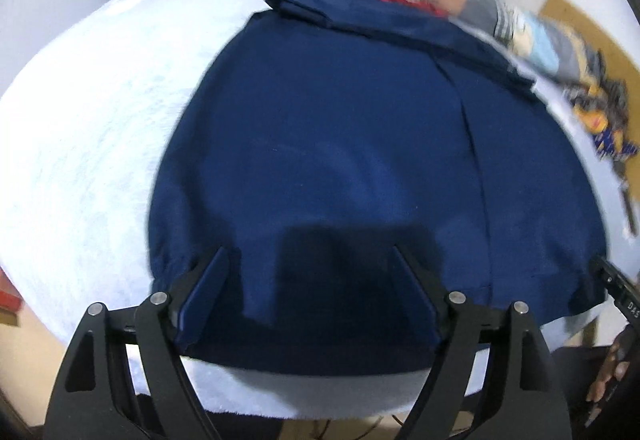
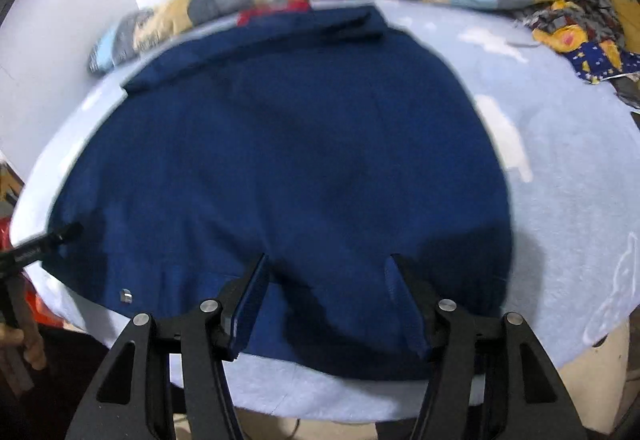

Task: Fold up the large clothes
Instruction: 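Grasp the jacket hem with both grippers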

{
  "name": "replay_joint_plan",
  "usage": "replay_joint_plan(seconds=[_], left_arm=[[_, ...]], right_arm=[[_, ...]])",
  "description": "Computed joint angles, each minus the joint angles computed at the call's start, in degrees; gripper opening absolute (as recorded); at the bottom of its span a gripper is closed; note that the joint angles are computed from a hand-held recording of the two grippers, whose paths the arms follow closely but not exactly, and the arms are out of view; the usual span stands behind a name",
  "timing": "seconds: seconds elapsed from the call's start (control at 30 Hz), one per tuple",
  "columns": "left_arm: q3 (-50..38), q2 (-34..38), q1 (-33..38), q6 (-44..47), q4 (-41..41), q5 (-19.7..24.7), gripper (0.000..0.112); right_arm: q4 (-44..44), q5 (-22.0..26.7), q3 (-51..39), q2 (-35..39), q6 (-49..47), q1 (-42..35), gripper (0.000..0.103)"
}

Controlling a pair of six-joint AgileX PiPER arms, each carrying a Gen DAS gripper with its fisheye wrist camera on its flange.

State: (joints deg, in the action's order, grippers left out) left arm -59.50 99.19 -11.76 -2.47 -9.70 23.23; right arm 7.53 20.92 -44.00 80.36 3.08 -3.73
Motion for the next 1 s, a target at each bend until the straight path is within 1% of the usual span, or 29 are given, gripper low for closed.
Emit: replay_joint_plan(seconds=[0.03,0.07,0.13,0.2,0.27,0.33,0.37,0.43,0.47,0.57,0.6,0.67,0.77,0.8,0.83,0.9,0.93,0.97,1.0], left_arm=[[-1.0,-0.3,2.2,5.6,-5.7,2.4,0.082],[-0.8,-0.8,4.3,11.3,-11.5,3.4,0.082],[0.8,-2.1,8.0,22.6,-21.1,3.0,0.082],[1.6,-2.9,12.1,29.0,-27.3,4.4,0.082],[2.1,-2.2,17.5,36.4,-36.6,7.7,0.082],[3.5,-1.6,22.5,41.8,-44.7,11.5,0.082],[3.3,-0.3,24.8,42.5,-46.7,13.4,0.082],[2.9,1.6,27.1,41.7,-46.8,13.9,0.082],[3.1,2.8,28.2,43.2,-49.1,15.2,0.082],[2.2,7.2,30.0,47.4,-55.5,21.3,0.082],[2.8,7.0,29.7,47.4,-55.7,21.6,0.082],[2.3,7.1,27.8,47.7,-55.6,20.8,0.082],[2.0,7.1,25.9,49.4,-56.5,22.2,0.081],[1.8,6.9,24.8,49.7,-56.0,21.6,0.081],[2.0,6.2,23.3,49.8,-55.0,20.4,0.081],[1.0,6.3,21.7,50.3,-54.1,19.9,0.081],[1.1,6.0,21.3,51.0,-54.4,19.7,0.081],[0.7,6.3,21.6,50.8,-53.8,19.7,0.082],[0.5,6.3,21.6,49.7,-52.7,19.1,0.081]], right_arm=[[4.6,0.0,0.6,-1.2,-4.7,-1.8,0.063],[10.1,0.5,1.1,-2.6,-10.4,-4.5,0.063],[20.6,2.1,1.8,-4.1,-21.0,-11.5,0.063],[30.7,5.3,2.1,-3.7,-30.3,-18.7,0.063],[40.4,9.2,3.2,-2.3,-38.6,-26.1,0.065],[45.7,12.5,3.1,0.6,-43.2,-31.7,0.065],[46.9,13.2,2.8,2.0,-44.4,-33.5,0.065],[50.3,14.6,3.1,3.9,-46.8,-36.4,0.065],[51.9,15.8,2.9,5.0,-47.8,-37.8,0.065],[56.2,19.7,2.7,8.1,-50.5,-40.4,0.065],[57.8,21.6,2.5,9.7,-51.6,-41.1,0.065],[58.6,22.3,2.3,11.2,-51.8,-39.8,0.064],[59.1,21.9,2.3,12.3,-52.6,-38.1,0.065],[59.9,22.3,2.5,12.4,-53.8,-38.1,0.065],[61.1,23.8,2.5,12.9,-55.1,-38.5,0.064],[64.4,29.9,2.2,15.0,-59.3,-39.9,0.064],[65.4,31.8,2.1,15.6,-60.8,-39.8,0.063],[65.8,31.9,2.1,15.6,-61.5,-39.3,0.063],[65.7,30.7,2.0,15.3,-61.6,-38.1,0.063]])
